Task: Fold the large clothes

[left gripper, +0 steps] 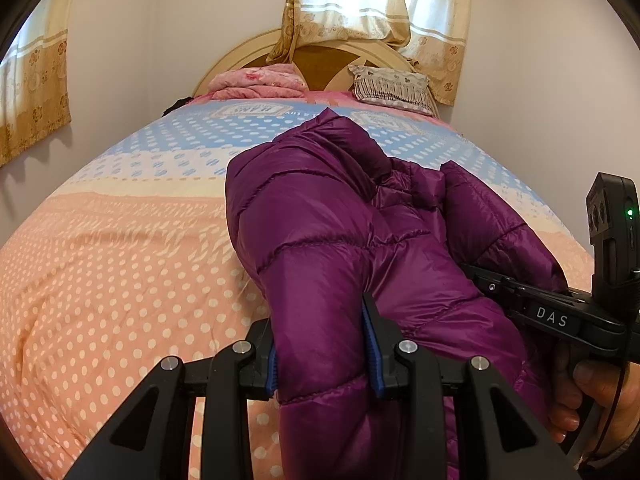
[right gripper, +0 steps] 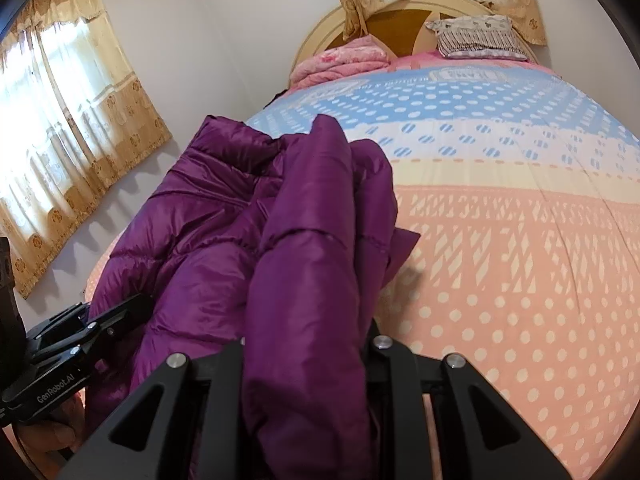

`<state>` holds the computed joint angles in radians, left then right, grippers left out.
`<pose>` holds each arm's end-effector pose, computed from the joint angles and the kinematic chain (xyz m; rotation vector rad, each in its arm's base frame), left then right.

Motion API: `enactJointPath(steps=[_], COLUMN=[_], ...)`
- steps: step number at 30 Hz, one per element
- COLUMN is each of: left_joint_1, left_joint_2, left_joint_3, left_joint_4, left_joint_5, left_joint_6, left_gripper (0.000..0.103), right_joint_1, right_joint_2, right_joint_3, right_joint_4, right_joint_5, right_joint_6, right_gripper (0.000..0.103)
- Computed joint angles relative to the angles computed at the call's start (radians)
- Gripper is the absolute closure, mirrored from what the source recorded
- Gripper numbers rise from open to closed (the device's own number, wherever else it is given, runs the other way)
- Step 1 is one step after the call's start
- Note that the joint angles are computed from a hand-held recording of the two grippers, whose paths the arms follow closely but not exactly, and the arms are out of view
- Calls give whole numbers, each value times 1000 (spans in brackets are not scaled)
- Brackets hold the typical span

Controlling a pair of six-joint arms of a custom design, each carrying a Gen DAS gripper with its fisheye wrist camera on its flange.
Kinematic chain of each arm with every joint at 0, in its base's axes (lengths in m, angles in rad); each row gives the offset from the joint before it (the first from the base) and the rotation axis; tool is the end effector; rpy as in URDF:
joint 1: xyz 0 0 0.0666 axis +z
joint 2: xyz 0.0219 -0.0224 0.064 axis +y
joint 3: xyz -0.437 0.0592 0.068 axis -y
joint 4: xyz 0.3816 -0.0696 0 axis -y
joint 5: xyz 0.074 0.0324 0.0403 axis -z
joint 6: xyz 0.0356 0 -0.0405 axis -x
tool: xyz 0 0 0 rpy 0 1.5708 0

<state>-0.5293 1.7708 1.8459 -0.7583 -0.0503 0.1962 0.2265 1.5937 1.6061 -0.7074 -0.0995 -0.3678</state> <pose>0.5538 -0.3223 0.5047 0.3502 2.2471 -0.3302 0.5502 0.1300 0.5004 0.1087 2.2951 0.4243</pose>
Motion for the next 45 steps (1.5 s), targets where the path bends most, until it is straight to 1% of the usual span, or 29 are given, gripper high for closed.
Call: enactJointPath(steps=[8,14,16,20,22,24,25,27,32,35,41,45], left_joint_1=[0,-3,-3,-8,-12,-16,-16,-12,-4,-6,-9,-16], left_joint_2=[1,0,0,11,17,21,22,19,12,11,6,4], left_joint_3=[-22,-22,-25,-17,-12,-13,-17,-30,-58,-70,-88,-85], left_joint_4=[4,2,0,-21,-31,-32,-29,-13,18,33,53,48], left_joint_5=[-2,-5,-11,-37,-54,-87,-98,-95,-85,-99,-98,-109], left_joint_6=[8,10,13,11,14,14,15,20,33,46,64,71], left_gripper=[69,68,65,54,47,35,33,28,22,17,15,15], right_joint_1=[11,16,15,14,14,14,14,17,19,19,23,28], right_joint_2=[2,9,12,17,23,29,31,33,35,36,39,41], right_joint_3=[-15,-4,-2,-4,2,8,10,10,2,-7,-9,-8], right_joint_4=[-6,-15,-18,-19,-25,-35,-38,-40,-39,-31,-31,-32], right_joint_5=[13,21,23,24,28,30,31,38,49,57,74,81], right_joint_6=[2,2,3,-8,-13,-16,-16,-18,-27,-34,-34,-38], right_gripper=[79,79,79,79,77,76,74,72,65,61,58,56])
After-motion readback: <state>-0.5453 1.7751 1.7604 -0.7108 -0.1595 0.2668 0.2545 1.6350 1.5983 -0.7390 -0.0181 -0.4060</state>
